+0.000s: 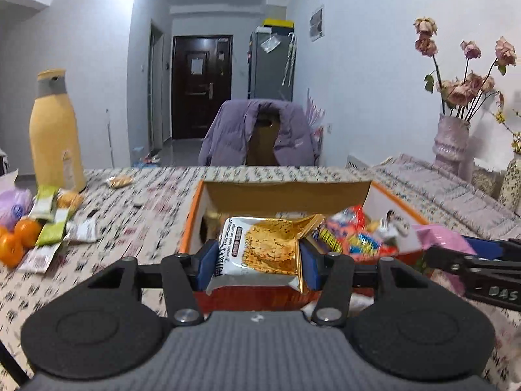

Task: Organize snacks
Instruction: 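Carry the biscuit packet and pink packet into the box and open both tools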

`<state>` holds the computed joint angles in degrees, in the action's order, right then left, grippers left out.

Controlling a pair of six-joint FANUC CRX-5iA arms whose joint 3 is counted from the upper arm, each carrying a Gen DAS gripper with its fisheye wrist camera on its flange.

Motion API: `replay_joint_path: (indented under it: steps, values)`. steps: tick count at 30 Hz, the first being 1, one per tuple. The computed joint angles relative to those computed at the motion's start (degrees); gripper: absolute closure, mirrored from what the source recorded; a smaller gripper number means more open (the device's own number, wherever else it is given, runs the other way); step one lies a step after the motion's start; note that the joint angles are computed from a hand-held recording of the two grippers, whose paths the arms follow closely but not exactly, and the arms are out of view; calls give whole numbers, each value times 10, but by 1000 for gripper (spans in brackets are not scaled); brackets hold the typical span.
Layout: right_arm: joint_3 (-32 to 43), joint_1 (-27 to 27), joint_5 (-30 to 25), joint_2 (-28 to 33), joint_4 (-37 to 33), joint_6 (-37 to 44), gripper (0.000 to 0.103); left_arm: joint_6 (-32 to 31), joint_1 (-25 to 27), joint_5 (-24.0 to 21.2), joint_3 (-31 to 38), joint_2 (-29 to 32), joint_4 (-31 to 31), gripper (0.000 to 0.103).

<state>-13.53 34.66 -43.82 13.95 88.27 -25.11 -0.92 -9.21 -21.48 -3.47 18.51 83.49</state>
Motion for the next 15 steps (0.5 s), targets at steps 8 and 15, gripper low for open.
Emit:
replay_joint_path:
  steps: [8, 15]
  values:
    - [83, -38, 31, 52, 3, 39, 42, 3, -33, 27, 72, 51, 35, 50]
    - [148, -58, 27, 112, -21, 68, 42, 31, -50, 61, 140, 115, 45, 50]
